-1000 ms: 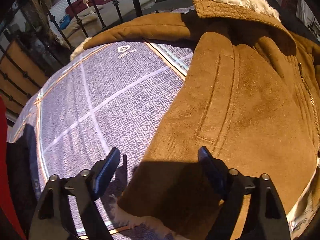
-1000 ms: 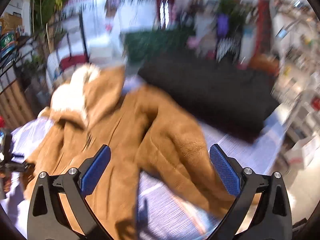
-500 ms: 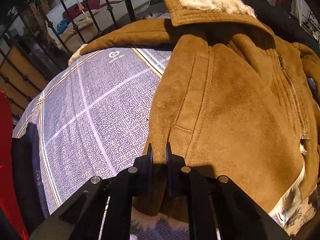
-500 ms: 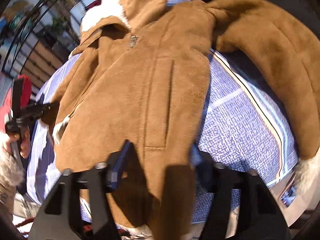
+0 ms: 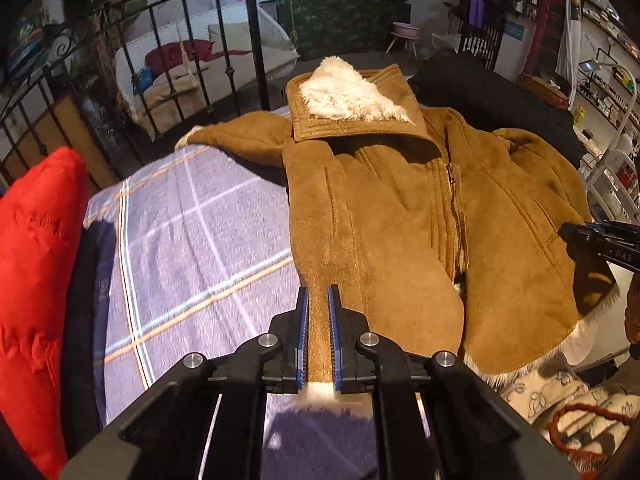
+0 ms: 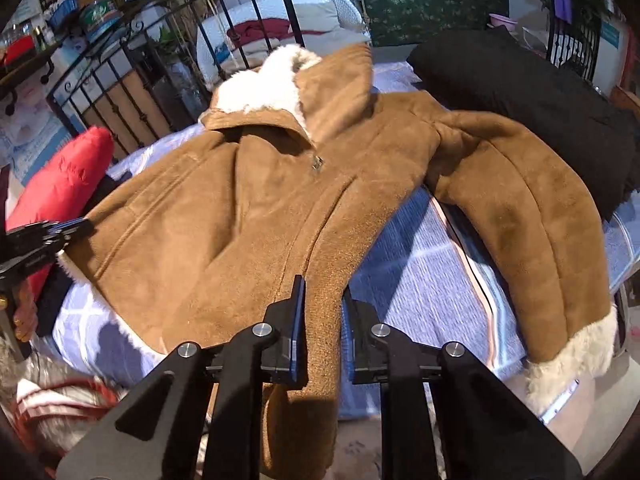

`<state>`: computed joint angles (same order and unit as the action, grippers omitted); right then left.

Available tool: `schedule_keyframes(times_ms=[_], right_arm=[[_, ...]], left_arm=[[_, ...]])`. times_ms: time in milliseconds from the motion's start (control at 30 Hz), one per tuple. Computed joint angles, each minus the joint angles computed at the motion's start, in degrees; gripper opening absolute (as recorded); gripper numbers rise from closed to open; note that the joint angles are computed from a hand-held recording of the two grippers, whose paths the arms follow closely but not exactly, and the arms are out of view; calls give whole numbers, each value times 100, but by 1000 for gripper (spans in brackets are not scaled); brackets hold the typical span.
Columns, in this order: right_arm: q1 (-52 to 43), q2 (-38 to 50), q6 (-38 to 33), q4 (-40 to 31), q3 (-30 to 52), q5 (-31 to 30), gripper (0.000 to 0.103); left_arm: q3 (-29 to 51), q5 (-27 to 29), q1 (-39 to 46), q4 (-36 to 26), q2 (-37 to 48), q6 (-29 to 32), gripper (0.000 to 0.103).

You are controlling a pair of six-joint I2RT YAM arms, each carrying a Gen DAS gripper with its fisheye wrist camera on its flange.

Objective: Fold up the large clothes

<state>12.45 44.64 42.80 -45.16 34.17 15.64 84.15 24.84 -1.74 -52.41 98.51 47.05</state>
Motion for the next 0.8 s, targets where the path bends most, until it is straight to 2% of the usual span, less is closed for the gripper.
schedule_keyframes(times_ms=[67, 167, 200, 267, 300, 333, 400, 433, 533, 600, 667, 733, 800], right_arm=[[-95, -153, 59, -172, -323, -162, 17], [-1013, 279, -12, 249, -794, -992, 23], [-1137, 469, 62, 266, -772, -1020, 27], [-1178, 405, 255, 166, -642, -791, 45], [-1102, 288, 343, 64, -523, -536, 70], [-958, 256, 441, -92, -362, -206, 85], [-675, 220, 525, -387, -78, 386, 85], [-689, 197, 400, -392, -9, 425, 85], [-809, 503, 52, 19, 144, 92, 85], [-835, 1001, -112, 433, 287, -280, 85], [-675, 1669, -182, 771, 560, -499, 85], [-413, 2200, -252, 965, 820, -427, 85], [-231, 2635, -372, 1035, 1050, -281, 85]], left_arm=[[-367, -178, 187, 215, -62, 80, 8], [-653, -708, 189, 677, 185, -167, 5], [-601, -774, 202, 671, 304, -240, 5], [-338, -739, 257, 619, 500, -463, 12], [-181, -680, 291, 578, 536, -564, 30], [-21, -603, 329, 555, 545, -676, 61], [183, -266, 499, 713, 499, -931, 87], [292, -152, 541, 803, 496, -1060, 90], [584, -355, 317, 886, 554, -1159, 90], [652, -518, 91, 912, 584, -1219, 90], [650, -449, -116, 828, 554, -1292, 92], [597, -318, -312, 761, 556, -1347, 97], [528, -307, -552, 757, 605, -1358, 97]])
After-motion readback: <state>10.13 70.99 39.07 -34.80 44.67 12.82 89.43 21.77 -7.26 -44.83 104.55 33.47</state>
